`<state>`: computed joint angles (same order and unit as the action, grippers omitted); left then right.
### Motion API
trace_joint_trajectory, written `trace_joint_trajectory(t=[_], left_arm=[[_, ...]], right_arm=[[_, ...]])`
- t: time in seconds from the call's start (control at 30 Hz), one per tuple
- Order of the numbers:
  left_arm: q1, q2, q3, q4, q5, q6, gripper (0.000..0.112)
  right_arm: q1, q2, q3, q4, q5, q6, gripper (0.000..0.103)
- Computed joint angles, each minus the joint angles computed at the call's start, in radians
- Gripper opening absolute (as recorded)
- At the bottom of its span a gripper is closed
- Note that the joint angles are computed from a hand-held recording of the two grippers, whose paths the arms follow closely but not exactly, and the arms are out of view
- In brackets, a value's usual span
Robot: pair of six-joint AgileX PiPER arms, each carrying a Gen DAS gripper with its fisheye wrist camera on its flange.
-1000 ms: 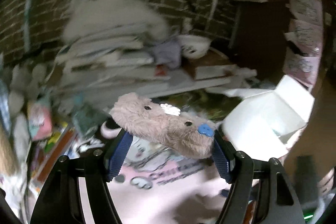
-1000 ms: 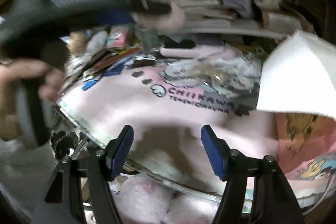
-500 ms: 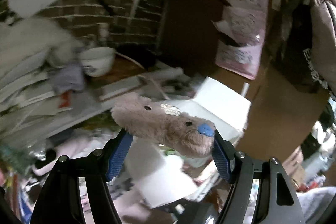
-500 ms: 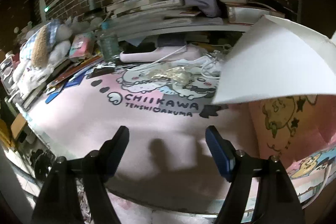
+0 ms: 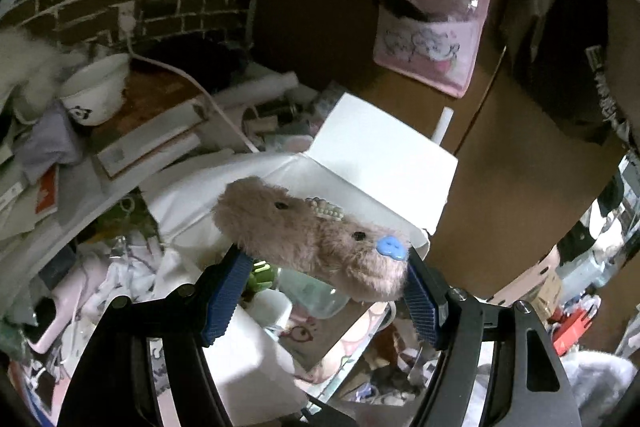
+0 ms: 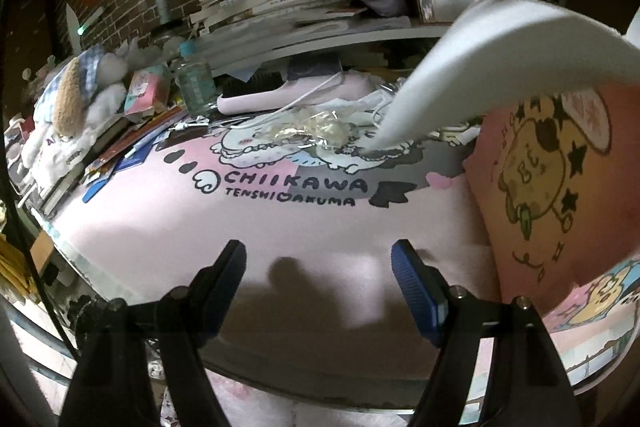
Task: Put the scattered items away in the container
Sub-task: 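Carry the pink pencil case into the white paper box and open the left gripper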
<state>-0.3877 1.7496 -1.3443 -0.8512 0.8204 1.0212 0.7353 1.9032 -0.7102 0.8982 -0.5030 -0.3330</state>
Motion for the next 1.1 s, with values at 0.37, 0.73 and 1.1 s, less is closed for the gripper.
trace_joint_trajectory(t=[0.37,0.73,1.1], left_arm=[[-0.112,0.119,-0.15,0.206,0.016,-0.218,0.069],[-0.152,0.206,-0.245,0.319,0.044,-0.325,0.07],[-0.145,0.223,-0.269,0.327,0.069,-0.36,0.086]], right_arm=[[-0.019,0.004,0.039,-0.12,-0.021,0.129,0.072],[-0.033,-0.002,0.062,-0.201,-0.031,0.207,0.073],[-0.037,-0.005,0.072,-0.232,-0.038,0.244,0.073]])
